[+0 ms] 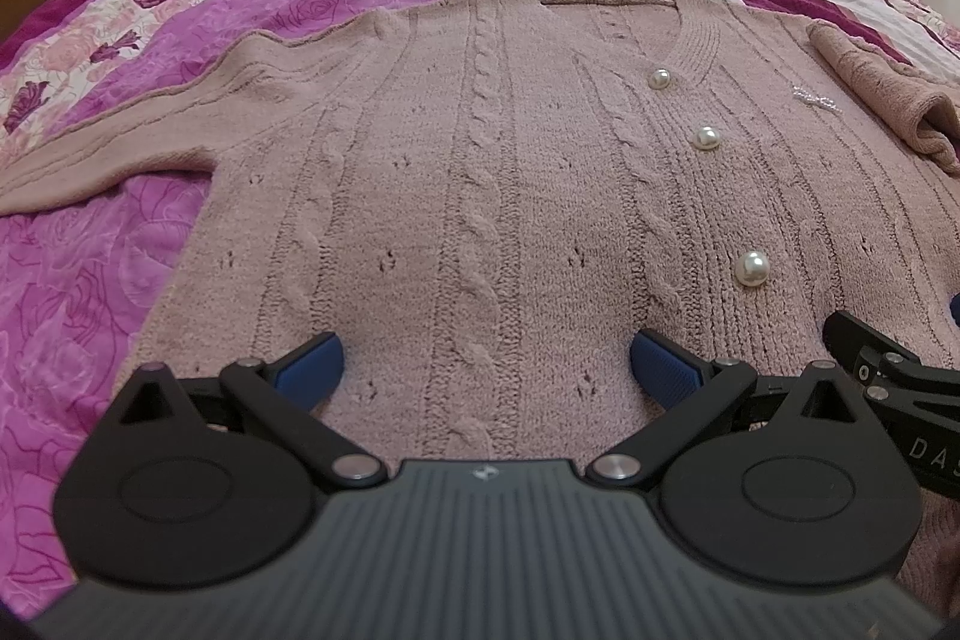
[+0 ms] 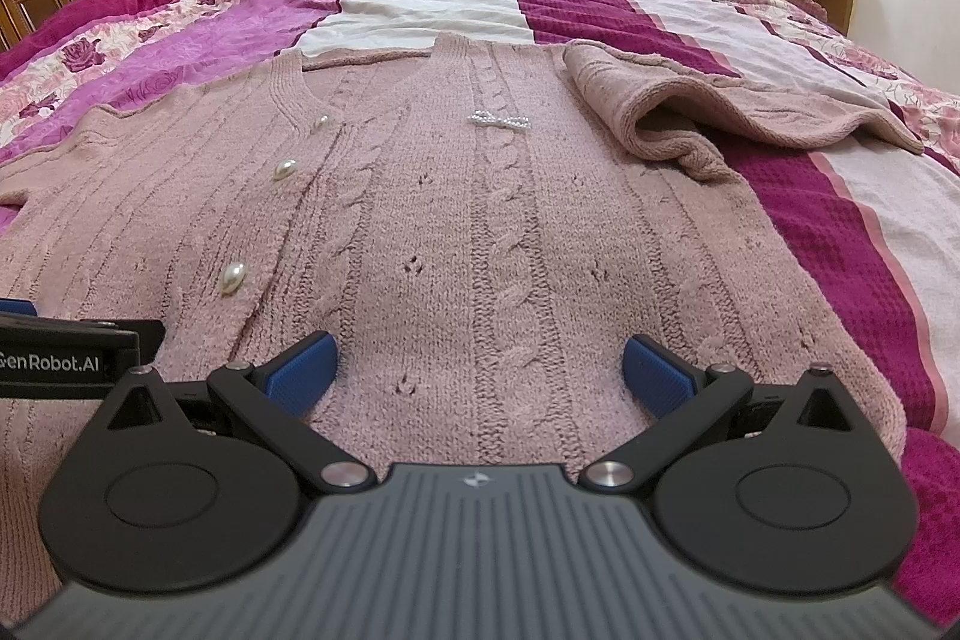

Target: Fold small clothes

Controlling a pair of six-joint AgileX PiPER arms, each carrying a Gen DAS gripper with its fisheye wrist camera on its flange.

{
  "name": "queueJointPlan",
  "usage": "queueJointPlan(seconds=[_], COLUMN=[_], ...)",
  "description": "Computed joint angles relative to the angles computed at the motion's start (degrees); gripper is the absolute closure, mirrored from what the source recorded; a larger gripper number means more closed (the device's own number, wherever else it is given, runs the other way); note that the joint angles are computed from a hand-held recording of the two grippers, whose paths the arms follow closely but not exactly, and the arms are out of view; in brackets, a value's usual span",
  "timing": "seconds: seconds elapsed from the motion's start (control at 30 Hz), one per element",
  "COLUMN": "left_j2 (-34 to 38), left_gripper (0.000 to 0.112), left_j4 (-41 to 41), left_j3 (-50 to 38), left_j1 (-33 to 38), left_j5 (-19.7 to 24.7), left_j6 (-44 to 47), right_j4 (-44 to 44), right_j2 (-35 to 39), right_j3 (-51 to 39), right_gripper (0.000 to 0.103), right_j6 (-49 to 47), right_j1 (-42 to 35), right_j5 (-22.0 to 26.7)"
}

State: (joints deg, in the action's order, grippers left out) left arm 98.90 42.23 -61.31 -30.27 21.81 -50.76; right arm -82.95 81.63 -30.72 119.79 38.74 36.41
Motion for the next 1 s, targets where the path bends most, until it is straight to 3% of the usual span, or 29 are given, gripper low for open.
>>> queueJointPlan(seconds=[0.63,1.0], left_j2=[0.76,1.74], left_gripper=[0.009,0.009], left_j4=[-6.06,-16.46], left_j3=[-2.13,-5.56], left_j1=[0.56,2.08], left_j5=[1.62,4.25], left_j6=[6.32,18.59], right_j4=[4.34,14.65], right_j2=[-0.91,-3.78], right_j3=[-1.4,-3.18], right_gripper=[0.0,0.0], right_j6=[-6.13,-20.05], right_j1=[-1.97,-7.95], right_j5=[-2.26,-9.04])
